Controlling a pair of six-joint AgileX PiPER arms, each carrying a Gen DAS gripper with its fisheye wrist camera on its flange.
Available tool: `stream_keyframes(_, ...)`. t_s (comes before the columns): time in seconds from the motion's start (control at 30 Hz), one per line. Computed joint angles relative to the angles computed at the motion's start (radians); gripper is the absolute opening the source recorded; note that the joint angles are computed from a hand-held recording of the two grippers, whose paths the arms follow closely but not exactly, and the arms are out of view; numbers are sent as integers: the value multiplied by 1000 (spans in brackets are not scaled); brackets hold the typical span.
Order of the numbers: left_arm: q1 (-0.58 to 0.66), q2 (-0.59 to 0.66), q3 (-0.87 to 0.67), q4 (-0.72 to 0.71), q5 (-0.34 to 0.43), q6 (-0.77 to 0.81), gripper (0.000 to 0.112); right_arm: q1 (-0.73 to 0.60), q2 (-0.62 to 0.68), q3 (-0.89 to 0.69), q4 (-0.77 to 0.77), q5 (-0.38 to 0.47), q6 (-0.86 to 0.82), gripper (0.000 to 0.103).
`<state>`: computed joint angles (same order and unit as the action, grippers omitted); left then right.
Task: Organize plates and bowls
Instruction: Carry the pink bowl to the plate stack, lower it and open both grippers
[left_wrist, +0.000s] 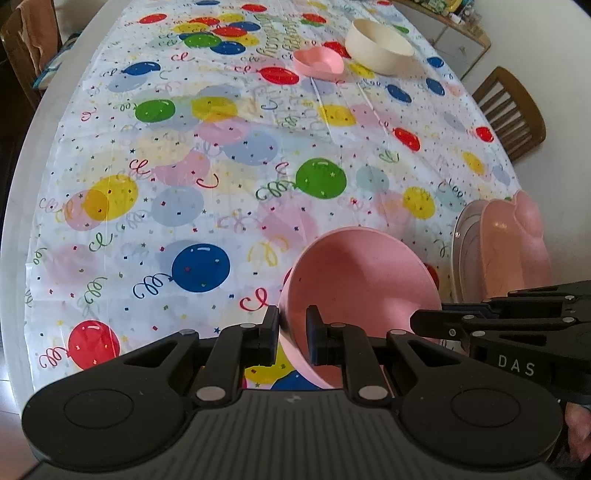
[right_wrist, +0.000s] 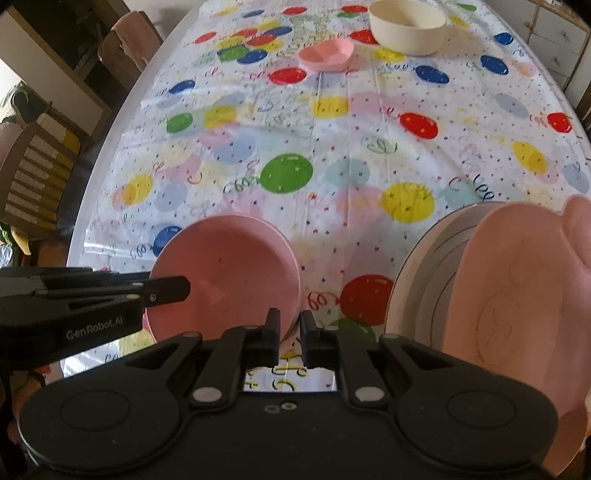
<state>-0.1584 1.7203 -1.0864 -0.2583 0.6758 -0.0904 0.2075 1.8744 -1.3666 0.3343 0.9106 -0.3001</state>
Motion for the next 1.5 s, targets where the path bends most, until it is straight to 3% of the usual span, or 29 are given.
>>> stream_keyframes(0.37,14,14,-7,-19,50,109,15,1,11,-3,11,37,2,10)
stream_keyframes(0.6,41,8,3,-65,76,187,14,0,-1,16,36,36,0,17)
stream_keyframes(1.0,56,-56,21,-74,84,198,15,-32,-76,72,96,5,-42,30)
stream_keyframes(1.23,58,-128,38,-74,44,217,16,-29,-116,64,99,-7,-53,35)
stream_keyframes(1.43,61,-166,25,-78,21,223,22,-26,-149,46,91,-25,-50,43)
stream_keyframes(1.5,57,-173,14,-75,10,217,34,-24,-159,47,87,-39,-42,49)
